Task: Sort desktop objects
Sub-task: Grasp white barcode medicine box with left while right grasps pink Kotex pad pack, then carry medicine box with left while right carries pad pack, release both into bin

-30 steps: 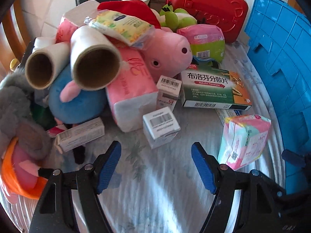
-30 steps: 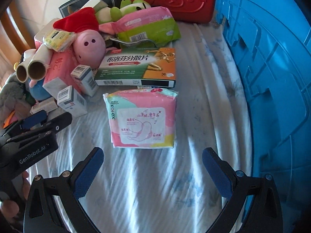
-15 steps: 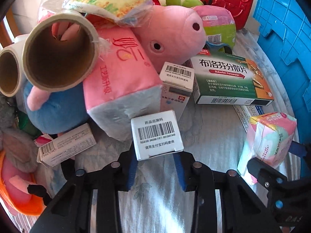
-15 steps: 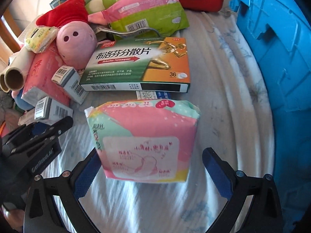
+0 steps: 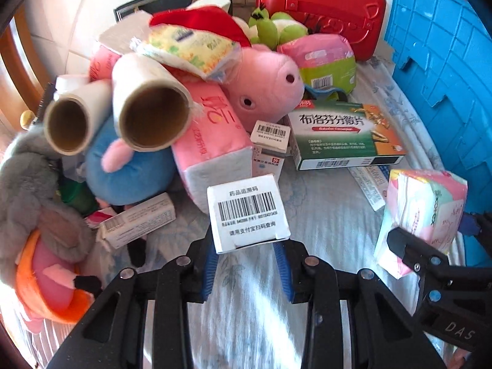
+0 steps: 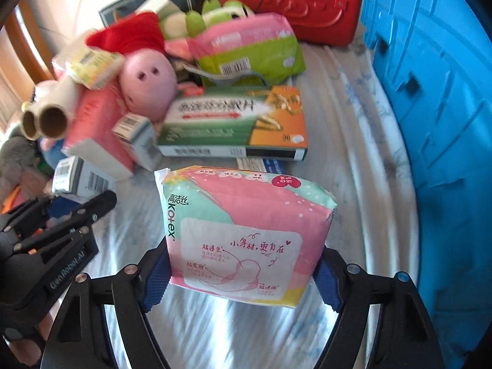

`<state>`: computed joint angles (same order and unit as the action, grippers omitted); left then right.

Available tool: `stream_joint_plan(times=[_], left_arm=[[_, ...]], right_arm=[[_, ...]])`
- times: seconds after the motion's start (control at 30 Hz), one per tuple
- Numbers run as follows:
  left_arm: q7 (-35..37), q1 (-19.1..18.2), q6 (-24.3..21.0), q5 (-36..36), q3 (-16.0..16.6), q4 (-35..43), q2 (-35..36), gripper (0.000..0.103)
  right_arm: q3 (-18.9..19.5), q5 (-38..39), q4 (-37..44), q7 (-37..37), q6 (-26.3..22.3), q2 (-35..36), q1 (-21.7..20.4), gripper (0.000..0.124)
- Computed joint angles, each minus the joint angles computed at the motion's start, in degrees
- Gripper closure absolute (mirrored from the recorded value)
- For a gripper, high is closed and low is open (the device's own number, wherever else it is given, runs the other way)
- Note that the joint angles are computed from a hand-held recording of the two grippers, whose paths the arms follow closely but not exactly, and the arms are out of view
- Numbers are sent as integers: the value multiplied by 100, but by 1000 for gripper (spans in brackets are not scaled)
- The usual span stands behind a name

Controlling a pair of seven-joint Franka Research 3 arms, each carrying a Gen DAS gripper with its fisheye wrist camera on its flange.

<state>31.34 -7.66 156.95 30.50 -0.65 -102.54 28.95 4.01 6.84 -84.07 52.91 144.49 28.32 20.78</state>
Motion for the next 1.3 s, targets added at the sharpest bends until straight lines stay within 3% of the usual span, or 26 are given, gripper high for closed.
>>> stream_joint_plan(times=[0.23,0.5,0.73,1.07,1.3], left_arm=[[-840,-286,32,1046,316,-692,-964,70],[-1562,-48,-209,2101,14,-1055,-1863,70],[-1791,171,-353,2678,-344,-1092,-2385,70],[-995,-33,-261,2468,-620,20,-1960,70],[211,-485,-347,1727,-698,1461,-1101,70]], right_arm=[[413,785,-916,-841,563,-939,-251,45],[661,2395,-1635,-2247,974,-2012,-366,45],[496,3794,-1911,-3296,1286,-2705,-169,45],[45,4839,-1894,-3984,1735,-3210,-13,45],[-168,4528,-1347,-3344,1927,-2998,-328,45]])
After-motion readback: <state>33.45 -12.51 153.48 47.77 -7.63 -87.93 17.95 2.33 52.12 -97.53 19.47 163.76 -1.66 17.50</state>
